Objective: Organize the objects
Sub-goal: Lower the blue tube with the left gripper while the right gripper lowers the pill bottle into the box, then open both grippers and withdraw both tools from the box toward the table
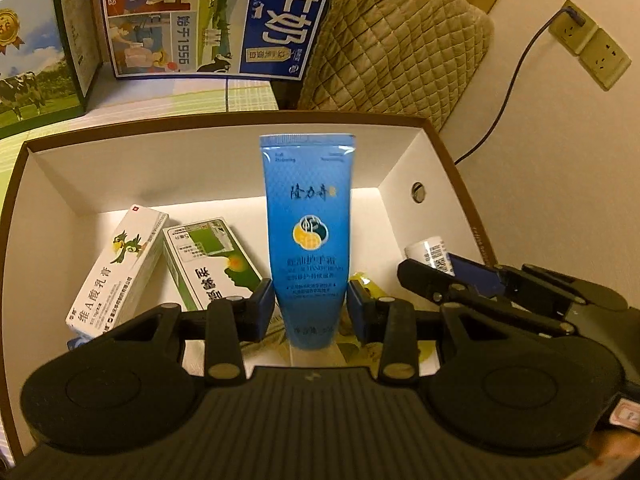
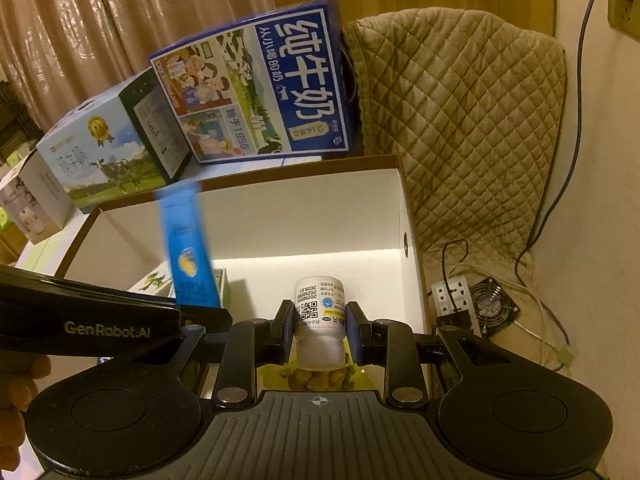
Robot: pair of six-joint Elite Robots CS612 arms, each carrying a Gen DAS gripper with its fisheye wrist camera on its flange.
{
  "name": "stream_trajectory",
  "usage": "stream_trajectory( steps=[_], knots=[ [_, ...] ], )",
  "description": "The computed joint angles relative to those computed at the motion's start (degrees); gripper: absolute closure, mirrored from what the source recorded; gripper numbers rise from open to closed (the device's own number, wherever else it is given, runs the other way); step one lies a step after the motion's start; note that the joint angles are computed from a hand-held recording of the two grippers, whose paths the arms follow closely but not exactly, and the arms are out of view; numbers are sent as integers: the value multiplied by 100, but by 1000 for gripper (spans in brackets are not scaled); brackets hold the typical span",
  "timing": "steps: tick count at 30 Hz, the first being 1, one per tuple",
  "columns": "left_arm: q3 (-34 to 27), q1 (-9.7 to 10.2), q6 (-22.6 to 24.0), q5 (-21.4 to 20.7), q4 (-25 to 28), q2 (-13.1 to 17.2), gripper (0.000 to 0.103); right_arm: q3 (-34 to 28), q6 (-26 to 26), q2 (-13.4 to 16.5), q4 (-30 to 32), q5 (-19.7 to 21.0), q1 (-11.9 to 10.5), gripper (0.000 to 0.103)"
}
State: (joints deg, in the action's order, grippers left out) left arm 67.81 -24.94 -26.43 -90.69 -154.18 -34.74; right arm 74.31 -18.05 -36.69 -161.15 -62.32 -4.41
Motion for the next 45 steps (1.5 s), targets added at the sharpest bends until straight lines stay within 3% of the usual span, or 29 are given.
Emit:
stream_trajectory(
  steps=[6, 8, 12, 14, 18, 20, 21, 23, 25, 32, 45],
  knots=[
    [-36, 32, 28, -36, 36, 42, 68, -60, -17, 43, 58, 0, 12, 79],
    [-15, 34, 47, 15, -8, 26, 58, -63, -16, 46, 63, -1, 15, 79],
    [49, 36, 87, 163, -129, -21, 51, -73, -44, 59, 74, -15, 27, 79],
    [89, 37, 130, 260, -149, -49, 42, -89, -69, 71, 72, -51, 44, 79],
    [178, 34, 209, 493, -185, -100, 38, -166, 21, 116, 85, -26, 62, 78],
    [248, 32, 232, 602, -228, -137, 29, -222, 113, 139, 116, -65, 75, 77],
    [286, 31, 250, 654, -249, -160, 28, -234, 127, 144, 97, -68, 78, 76],
    [358, 30, 297, 737, -295, -203, 28, -183, 149, 131, -92, -75, 82, 62],
    [434, 26, 325, 828, -333, -248, 26, -120, 155, 100, -231, -33, 76, 53],
    [848, 45, 356, 890, -631, -493, 17, 299, 73, -172, -372, 70, 39, 41],
    [1977, 3, 250, 970, -1381, -1110, 9, 1306, 382, -795, -545, 298, -74, 38]
  ],
)
